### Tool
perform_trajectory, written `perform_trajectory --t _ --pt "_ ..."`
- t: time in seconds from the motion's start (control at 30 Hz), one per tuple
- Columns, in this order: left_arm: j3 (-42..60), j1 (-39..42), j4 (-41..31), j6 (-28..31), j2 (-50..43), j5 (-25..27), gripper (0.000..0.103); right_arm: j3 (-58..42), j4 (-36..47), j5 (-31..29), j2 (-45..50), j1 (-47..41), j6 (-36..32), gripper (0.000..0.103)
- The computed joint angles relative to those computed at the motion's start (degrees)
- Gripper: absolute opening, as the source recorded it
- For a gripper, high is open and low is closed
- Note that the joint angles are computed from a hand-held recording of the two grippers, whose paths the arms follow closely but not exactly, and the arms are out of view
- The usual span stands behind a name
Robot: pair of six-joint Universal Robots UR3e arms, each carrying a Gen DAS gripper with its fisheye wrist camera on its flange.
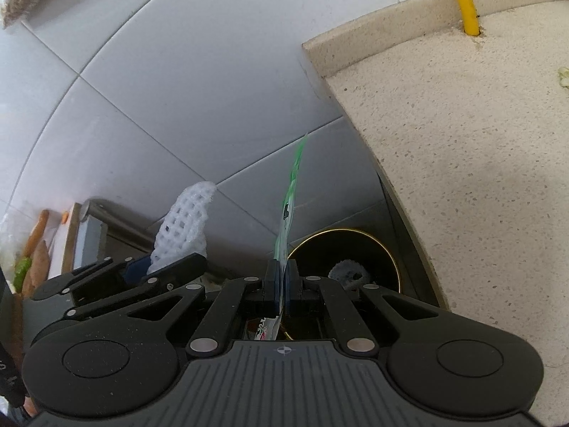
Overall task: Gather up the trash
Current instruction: 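Carry the foam net in the left tool while the right tool carries the bag over the bin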
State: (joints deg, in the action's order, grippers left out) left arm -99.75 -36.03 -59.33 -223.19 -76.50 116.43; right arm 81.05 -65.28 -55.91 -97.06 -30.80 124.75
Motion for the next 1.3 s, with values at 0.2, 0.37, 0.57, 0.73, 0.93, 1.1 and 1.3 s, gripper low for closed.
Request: perform_trajectory --t 0.2,0.37,0.57,0.73,0.93,1.1,1.3 --pt "-0.63 0.02 0.52 -0.04 0.72 -0.04 0.022 0.73 -1.06 -0.51 0.00 0.70 0.63 0.004" --pt "-0.77 0.17 0.74 0.09 0.75 -0.28 0.022 1.14 -1.75 -0.84 -0.02 0.81 1.18 0.004" --pt "-0.58 0.98 0.15 0.61 0.50 -0.92 0.022 1.40 -1.91 -0.88 -0.41 0.42 1.58 0.004" --pt "-0.87 1.79 0.10 0.42 0.85 -1.57 0.023 1.20 -2.20 -1.48 -0.48 0.81 2.27 0.004" --pt "-1.31 2.18 0.15 0.15 1.37 -1.74 0.023 0.95 -2.05 -1.42 -0.42 1.06 2.10 0.004" --pt "-1.10 1.82 0.12 -0.16 1.36 -1.65 0.023 1.22 -2.50 -1.71 -0.39 1.31 2.15 0.004" --pt "-1.25 2.54 -0.03 0.18 1.67 -2.52 0.023 1.17 -2.80 -1.66 -0.30 1.72 2.56 0.004"
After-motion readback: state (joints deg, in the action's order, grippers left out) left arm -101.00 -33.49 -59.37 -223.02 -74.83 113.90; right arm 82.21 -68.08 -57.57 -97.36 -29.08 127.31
